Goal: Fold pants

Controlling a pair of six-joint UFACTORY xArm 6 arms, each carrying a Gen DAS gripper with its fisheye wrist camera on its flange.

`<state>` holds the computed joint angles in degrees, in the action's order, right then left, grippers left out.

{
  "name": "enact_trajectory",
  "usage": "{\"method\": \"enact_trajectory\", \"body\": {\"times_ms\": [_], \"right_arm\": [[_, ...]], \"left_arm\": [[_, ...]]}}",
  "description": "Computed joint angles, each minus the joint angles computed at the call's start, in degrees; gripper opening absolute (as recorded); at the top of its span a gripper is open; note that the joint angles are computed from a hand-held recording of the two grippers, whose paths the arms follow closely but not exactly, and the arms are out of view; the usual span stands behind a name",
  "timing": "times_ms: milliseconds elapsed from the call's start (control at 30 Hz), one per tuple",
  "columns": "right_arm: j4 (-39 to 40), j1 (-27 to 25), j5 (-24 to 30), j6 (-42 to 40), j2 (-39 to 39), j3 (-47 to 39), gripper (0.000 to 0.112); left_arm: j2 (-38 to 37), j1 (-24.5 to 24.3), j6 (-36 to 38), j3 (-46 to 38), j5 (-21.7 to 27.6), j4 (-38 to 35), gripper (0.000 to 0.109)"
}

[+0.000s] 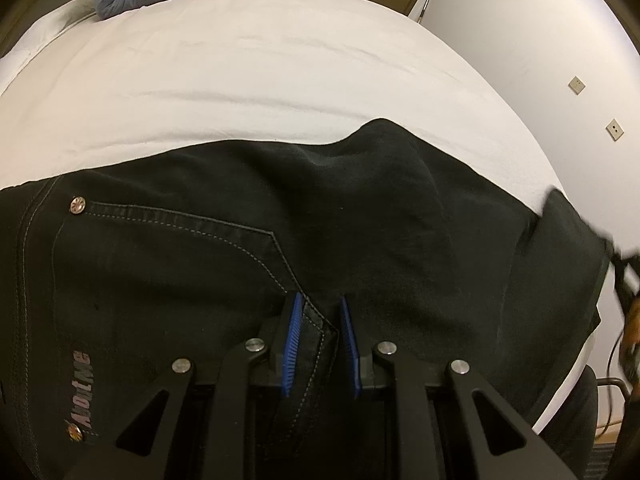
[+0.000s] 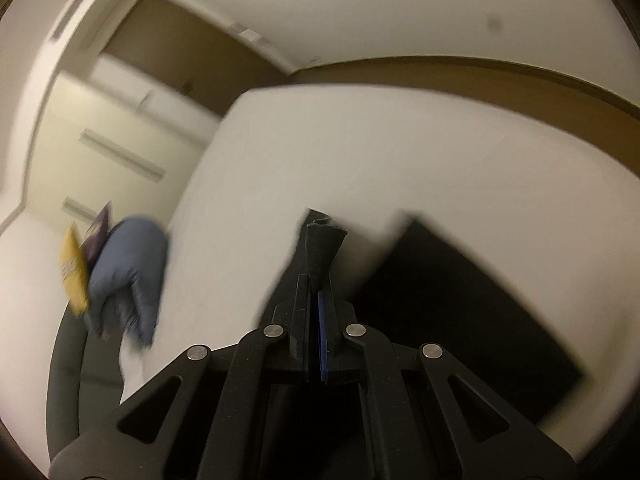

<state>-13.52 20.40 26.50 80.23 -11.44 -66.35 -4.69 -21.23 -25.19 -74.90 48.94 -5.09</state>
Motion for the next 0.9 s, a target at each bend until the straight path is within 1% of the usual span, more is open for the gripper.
{"method": "enact_trajectory", "body": {"times_ms": [33,133,233,333,433,533,567,633,667,733,767,800,833,867,900], "right_arm": [[-2.6,0.4,1.8,5.1,-3.9,4.1,0.002],[-4.4,2.4,6.3,13.5,-10.7,12.0,0.002],[-5.7,4.1,7.1,17.8,-13.9,16.0,0.002],[-8.6,6.6,10.4,18.1,-14.0,14.2,0.002],[-8.3,7.3,11.3,18.0,-13.5,13.3,0.002],[-7.5,7.8,11.9,17.9,-14.6,14.5,0.002],[-7.0,7.1,11.8,17.0,-13.1,12.9,0.002],[-7.9,6.9,11.8,17.7,-13.4,13.3,0.002],[-7.8,6.4,11.8,17.4,-14.5,14.2,0.002],[-7.1,5.7,11.6,17.2,-14.2,13.8,0.002],[-6.5,5.8,12.0,16.4,-14.0,13.6,0.002],[-5.1,5.4,11.9,14.0,-14.8,14.5,0.002],[-2.1,4.7,11.6,9.9,-13.4,13.9,0.002],[-0.1,4.2,10.7,7.9,-13.3,14.5,0.002],[1.7,3.6,8.2,5.4,-15.0,16.6,0.003]], "left_arm": [[0.3,-0.1,0.1,-0.3,0.3,0.2,0.021],[0.9,-0.6,0.4,-1.2,1.0,1.8,0.021],[1.4,-1.1,0.1,-1.9,1.5,2.7,0.021],[1.7,-1.4,-0.4,-2.2,1.6,3.3,0.021],[1.8,-1.9,-0.7,-2.1,1.3,4.2,0.021],[2.2,-2.2,-0.5,-2.4,1.2,3.8,0.021],[2.0,-2.1,-0.1,-2.2,1.2,3.5,0.021],[2.2,-1.6,1.5,-2.3,1.1,2.1,0.021],[2.3,-1.4,2.3,-2.5,1.2,1.7,0.021],[2.7,-1.0,3.9,-3.0,1.5,0.7,0.021],[2.8,-0.8,4.7,-3.0,1.4,-0.2,0.021],[2.8,-0.5,5.6,-2.9,1.0,-1.4,0.021],[2.7,0.2,6.9,-2.6,0.6,-2.9,0.021],[2.5,0.6,7.6,-2.2,0.3,-4.0,0.021],[2.1,0.9,8.1,-1.8,0.2,-4.8,0.021]]}}
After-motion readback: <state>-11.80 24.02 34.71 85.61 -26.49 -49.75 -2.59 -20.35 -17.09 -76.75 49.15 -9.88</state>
